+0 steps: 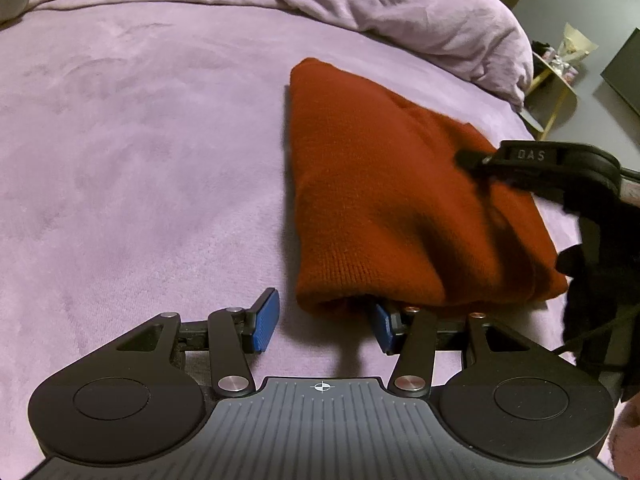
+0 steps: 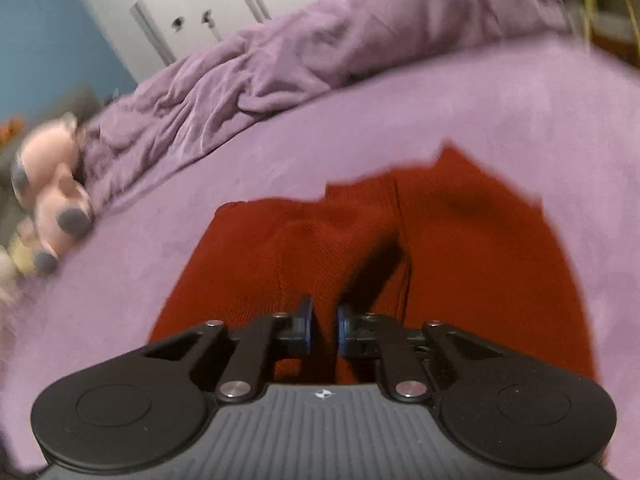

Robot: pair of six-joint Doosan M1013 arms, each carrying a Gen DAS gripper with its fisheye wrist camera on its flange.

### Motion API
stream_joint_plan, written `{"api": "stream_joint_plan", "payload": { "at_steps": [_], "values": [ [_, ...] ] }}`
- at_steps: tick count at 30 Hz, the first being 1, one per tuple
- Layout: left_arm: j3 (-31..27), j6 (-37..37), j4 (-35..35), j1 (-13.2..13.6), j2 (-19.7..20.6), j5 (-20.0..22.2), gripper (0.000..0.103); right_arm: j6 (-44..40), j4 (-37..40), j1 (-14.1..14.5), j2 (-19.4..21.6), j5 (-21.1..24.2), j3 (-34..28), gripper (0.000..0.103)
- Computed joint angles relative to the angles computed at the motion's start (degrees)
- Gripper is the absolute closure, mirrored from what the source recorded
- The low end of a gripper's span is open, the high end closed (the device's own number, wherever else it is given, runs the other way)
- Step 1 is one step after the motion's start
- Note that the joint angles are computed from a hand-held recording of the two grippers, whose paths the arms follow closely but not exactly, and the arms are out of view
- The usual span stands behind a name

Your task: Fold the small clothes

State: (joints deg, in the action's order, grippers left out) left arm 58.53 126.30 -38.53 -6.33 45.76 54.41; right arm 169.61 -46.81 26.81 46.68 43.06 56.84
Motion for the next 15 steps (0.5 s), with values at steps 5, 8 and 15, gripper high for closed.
{"api": "stream_joint_plan", "payload": {
  "at_steps": [5,8,15],
  "values": [
    [0.7,0.3,1.8,-0.3,-0.7,-1.4,0.049,-11.7,-23.4,4.7,2.2,12.2,-3.3,0.097],
    [1.0,1.1,1.6,-0.5,-1.0,-1.7,0.048,-12.6,-24.0,4.5,1.7,14.6,-2.6,0.097],
    [0.7,0.9,2.5,-1.2,-0.8,-1.3,0.047,-14.1,-20.9,3.4,3.1,23.3,-2.7,0.097]
  ]
}}
